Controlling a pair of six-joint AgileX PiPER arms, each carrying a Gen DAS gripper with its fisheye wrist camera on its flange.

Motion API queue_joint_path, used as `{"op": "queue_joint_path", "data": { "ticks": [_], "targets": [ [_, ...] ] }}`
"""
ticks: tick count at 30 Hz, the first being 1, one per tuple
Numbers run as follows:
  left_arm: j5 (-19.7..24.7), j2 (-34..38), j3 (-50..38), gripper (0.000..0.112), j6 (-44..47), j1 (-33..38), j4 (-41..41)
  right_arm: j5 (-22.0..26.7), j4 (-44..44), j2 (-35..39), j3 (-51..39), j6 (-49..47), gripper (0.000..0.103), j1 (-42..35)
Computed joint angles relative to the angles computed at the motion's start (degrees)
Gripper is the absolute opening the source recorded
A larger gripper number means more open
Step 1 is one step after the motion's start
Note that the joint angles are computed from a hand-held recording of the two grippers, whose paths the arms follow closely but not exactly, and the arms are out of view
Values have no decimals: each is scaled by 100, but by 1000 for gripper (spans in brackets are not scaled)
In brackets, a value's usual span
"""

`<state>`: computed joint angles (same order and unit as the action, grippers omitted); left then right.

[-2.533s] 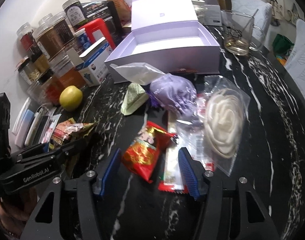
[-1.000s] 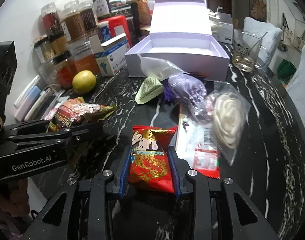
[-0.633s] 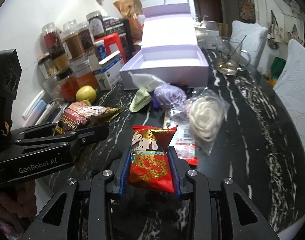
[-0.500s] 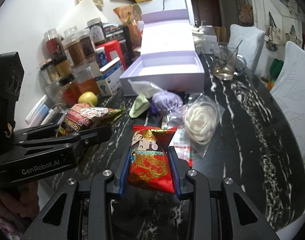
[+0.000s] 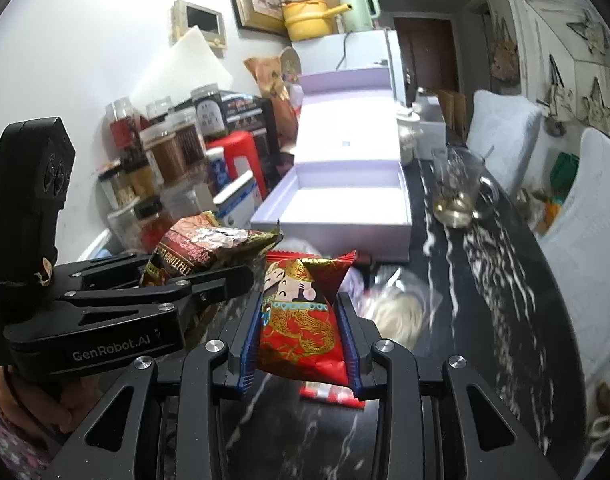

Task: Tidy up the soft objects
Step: 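Carry the cereal bag and red packet with both grippers over the lavender box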

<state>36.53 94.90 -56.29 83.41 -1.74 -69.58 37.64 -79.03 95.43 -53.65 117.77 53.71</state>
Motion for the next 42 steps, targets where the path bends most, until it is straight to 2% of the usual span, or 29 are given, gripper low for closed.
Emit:
{"op": "queue_joint_path", "data": {
  "ticks": [16,25,36,42],
  "targets": [
    [-2,594,-1467,43,-186,-232,-337,-779,49,-113,-744,-1405,35,-1158],
    [-96,1249,-2663,43,-771,-414,22,-1320,189,103,-1350,-2134,35,-1917],
    [-187,2512,-4713,43,-1735,-642,491,-1858,1461,851,-2526,-3933,35,-2787],
    [-136,3476,-6386,43,-2927,-781,1437,-1977,2577,1413,-3345,-5281,35,-3175]
  ]
}}
